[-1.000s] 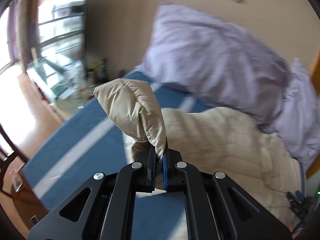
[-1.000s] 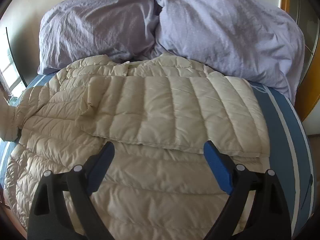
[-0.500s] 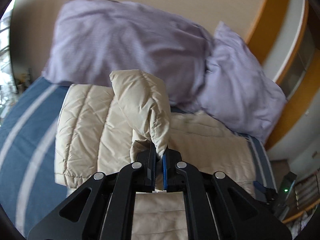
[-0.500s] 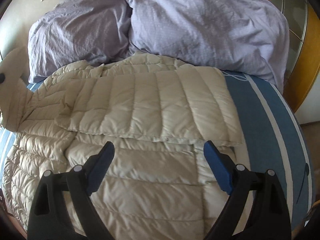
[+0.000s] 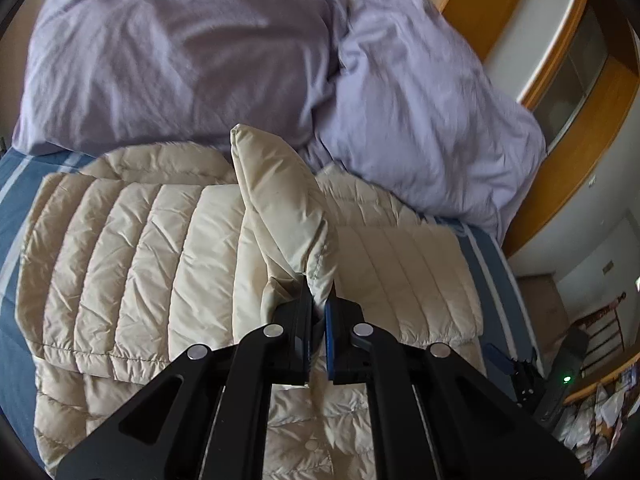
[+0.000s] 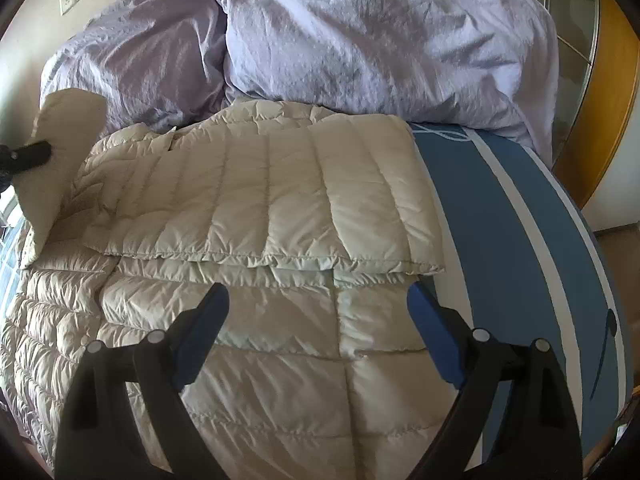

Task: Fold large clothes
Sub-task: 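Lay the sleeve across the jacket body and open the left gripper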

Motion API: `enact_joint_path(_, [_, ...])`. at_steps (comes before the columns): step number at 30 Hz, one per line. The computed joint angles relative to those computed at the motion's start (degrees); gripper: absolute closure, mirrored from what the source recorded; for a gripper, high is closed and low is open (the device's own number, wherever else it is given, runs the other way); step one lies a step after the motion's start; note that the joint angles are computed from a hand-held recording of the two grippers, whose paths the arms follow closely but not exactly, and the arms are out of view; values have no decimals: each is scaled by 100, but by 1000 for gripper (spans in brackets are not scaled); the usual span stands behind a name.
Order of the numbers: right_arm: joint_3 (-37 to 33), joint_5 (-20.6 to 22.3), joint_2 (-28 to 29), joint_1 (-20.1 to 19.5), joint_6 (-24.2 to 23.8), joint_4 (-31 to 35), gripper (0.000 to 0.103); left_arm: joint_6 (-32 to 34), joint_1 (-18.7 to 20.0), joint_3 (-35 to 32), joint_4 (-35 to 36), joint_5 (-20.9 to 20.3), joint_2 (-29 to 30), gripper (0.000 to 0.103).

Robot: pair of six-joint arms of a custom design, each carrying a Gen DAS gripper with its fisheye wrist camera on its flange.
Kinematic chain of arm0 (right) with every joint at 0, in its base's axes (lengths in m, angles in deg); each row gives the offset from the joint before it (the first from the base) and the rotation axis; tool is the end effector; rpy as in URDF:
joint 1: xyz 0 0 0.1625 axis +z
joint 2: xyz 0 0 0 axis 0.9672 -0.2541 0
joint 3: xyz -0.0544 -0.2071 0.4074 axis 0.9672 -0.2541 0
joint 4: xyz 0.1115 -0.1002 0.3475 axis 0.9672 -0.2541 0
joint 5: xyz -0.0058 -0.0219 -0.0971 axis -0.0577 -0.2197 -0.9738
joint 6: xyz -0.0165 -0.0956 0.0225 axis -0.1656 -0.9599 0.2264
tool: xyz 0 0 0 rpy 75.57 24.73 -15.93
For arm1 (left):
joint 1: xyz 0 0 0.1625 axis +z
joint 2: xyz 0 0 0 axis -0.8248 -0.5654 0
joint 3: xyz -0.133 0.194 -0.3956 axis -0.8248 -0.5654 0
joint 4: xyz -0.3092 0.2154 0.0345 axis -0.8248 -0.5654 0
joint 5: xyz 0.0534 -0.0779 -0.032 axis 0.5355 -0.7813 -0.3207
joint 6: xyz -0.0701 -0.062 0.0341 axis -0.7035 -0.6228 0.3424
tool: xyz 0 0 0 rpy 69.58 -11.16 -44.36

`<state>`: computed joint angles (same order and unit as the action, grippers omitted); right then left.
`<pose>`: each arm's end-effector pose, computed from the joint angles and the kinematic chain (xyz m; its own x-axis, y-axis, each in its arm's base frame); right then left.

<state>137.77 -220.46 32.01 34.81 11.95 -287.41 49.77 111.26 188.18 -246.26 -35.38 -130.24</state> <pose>0.2349 -0.4603 0.0523 -0.7455 0.0370 0.6654 -0.4299 0.7363 -0.5225 -0.1224 -0.5132 0.2885 -0.8948 0.1535 -0.4192 0.3757 0.7663 -0.5212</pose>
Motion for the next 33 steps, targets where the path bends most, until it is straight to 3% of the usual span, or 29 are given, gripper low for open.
enact_joint_path(5, [32, -17, -13, -11, -8, -33, 13, -5, 13, -6, 211, 13, 105, 96])
enact_joint_path(8, [52, -4, -33, -38, 27, -40, 13, 9, 68, -4, 253, -61, 22, 70])
enact_joint_path(9, [59, 7, -38, -47, 33, -42, 13, 2, 63, 1, 240, -33, 4, 50])
enact_joint_path(10, [61, 11, -39, -53, 40, -41, 13, 40, 57, 41, 128, 1, -28, 40])
enact_joint_path(21, [61, 21, -23, -32, 40, -41, 13, 66, 164, -5, 113, 592, 116, 40])
enact_joint_path(33, [15, 23, 1, -77, 110, 87, 13, 64, 336, -199, 479, 1386, 945, 40])
